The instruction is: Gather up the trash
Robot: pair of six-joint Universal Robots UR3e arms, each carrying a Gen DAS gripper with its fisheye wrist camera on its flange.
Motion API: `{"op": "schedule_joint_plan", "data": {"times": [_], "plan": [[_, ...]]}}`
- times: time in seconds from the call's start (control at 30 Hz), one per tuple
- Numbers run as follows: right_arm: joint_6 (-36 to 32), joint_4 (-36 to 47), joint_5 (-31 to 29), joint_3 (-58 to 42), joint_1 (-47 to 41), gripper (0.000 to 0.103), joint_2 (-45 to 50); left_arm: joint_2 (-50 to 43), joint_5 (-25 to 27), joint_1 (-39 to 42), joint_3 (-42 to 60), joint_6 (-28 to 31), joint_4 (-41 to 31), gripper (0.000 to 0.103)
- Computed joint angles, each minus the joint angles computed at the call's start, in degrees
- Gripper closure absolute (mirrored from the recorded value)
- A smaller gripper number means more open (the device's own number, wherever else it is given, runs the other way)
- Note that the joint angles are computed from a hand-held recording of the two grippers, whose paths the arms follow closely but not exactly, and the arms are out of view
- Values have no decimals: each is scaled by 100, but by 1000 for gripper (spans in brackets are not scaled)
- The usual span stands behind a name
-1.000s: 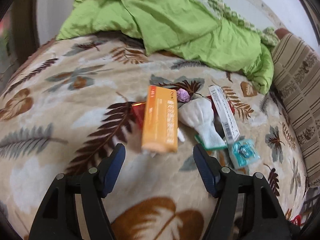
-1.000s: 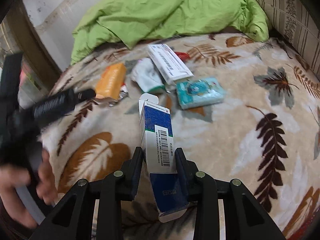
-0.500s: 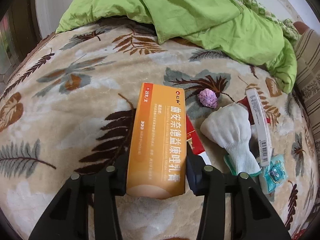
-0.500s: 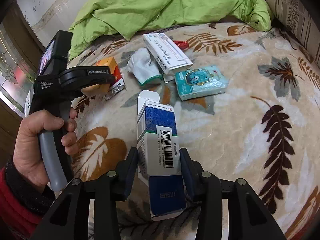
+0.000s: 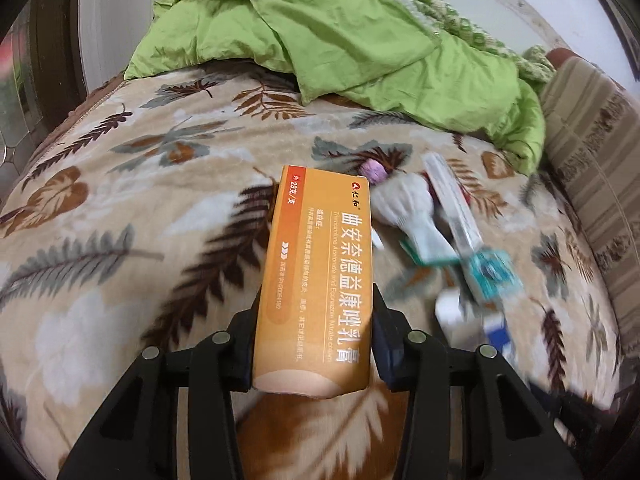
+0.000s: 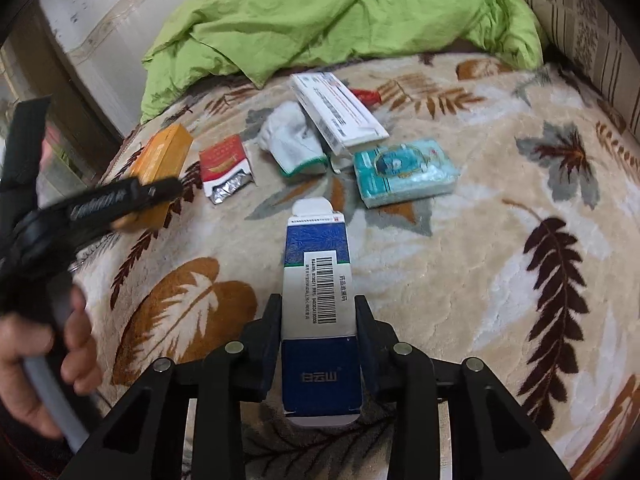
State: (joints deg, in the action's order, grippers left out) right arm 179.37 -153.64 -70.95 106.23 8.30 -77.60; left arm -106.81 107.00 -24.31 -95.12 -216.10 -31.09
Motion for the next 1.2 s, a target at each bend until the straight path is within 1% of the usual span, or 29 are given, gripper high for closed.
{"op": "schedule_joint_plan", "data": {"times": [0.13, 0.23, 0.33, 0.43, 0.5, 0.6, 0.7, 0.83, 1.2], "plan": [[-140, -682, -71, 564, 2, 67, -480, 446, 376, -531, -583, -344, 83, 60], [-273, -936, -16, 1010, -72, 67, -888, 674, 763, -1023, -878, -658, 48, 60], [-541, -1145, 137, 1569, -245, 67, -1440, 779, 1157, -1522, -1060, -1057, -50, 60], [-688, -1235, 556, 2039, -539, 67, -2000, 755, 1566, -1964, -1076, -1501, -234, 60], [-731, -1350, 578, 2294, -591, 67, -2284, 681, 1865, -2204, -934, -1644, -414, 60], [-814, -1273, 713, 2551, -723, 67, -2655, 486, 2309, -2496, -663, -1727, -691, 60], [-843, -1197, 770, 2648, -788, 67, -2796, 306, 2474, -2594, -440, -1726, -914, 60], [-788, -1131, 836, 2676, -916, 67, -2841, 229, 2558, -2618, -323, -1738, -1054, 60], [-742, -1167, 728, 2644, -801, 67, -2754, 287, 2573, -2572, -427, -1752, -1022, 60]]}}
